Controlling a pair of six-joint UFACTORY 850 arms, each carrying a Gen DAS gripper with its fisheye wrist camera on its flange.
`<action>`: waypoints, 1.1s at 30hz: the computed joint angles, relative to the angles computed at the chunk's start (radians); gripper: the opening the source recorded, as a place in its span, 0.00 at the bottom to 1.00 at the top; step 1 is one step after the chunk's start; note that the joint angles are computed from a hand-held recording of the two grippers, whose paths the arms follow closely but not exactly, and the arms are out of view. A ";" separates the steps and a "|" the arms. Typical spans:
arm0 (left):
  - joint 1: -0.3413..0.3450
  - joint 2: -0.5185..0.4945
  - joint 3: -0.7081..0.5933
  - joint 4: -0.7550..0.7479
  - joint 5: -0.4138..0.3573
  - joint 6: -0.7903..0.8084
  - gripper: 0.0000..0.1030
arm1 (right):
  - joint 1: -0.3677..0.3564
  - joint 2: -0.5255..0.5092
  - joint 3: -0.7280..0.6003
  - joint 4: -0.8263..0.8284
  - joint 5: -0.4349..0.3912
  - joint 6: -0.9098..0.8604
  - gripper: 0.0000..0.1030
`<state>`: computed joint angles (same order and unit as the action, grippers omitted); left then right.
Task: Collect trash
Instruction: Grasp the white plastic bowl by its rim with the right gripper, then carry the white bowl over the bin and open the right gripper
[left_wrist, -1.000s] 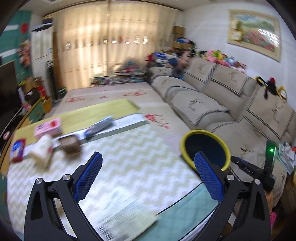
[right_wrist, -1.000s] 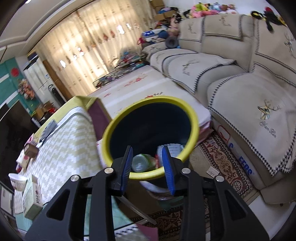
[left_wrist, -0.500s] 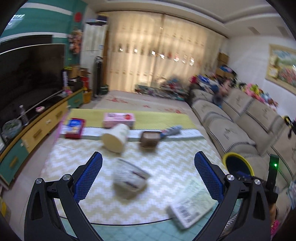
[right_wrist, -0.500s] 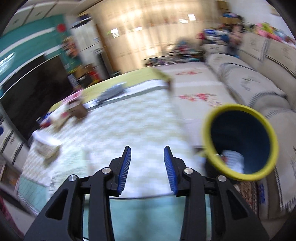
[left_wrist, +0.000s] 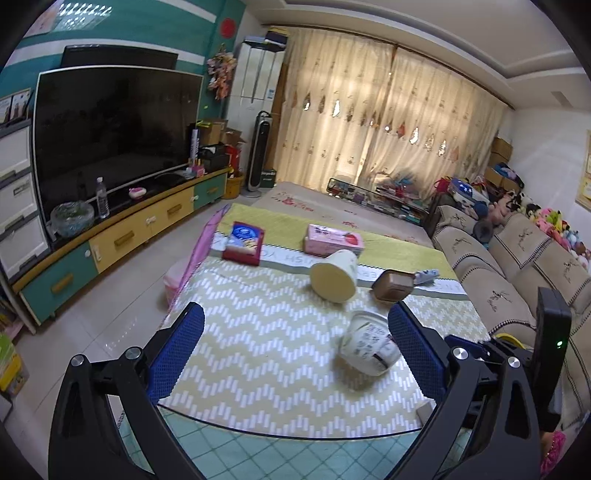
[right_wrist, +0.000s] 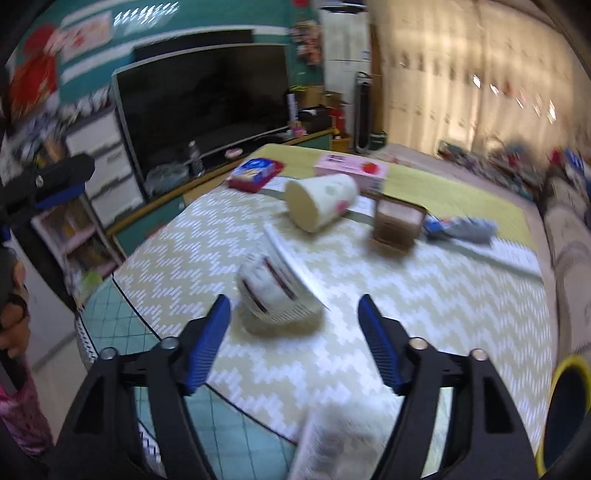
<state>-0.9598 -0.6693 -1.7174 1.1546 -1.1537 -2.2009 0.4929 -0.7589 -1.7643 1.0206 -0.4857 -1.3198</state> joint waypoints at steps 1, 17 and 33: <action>0.001 0.007 0.015 0.001 0.004 -0.013 0.95 | 0.016 -0.012 -0.016 -0.023 0.015 -0.007 0.73; 0.003 -0.046 -0.066 -0.016 0.033 0.036 0.95 | 0.052 -0.146 -0.203 -0.279 -0.083 0.242 0.15; 0.004 -0.101 -0.152 -0.036 0.032 0.104 0.95 | -0.037 -0.026 -0.063 0.002 -0.042 0.051 0.05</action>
<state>-0.9560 -0.7698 -1.8689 1.1185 -1.1213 -2.0965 0.4556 -0.7844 -1.8275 1.0231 -0.5273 -1.2684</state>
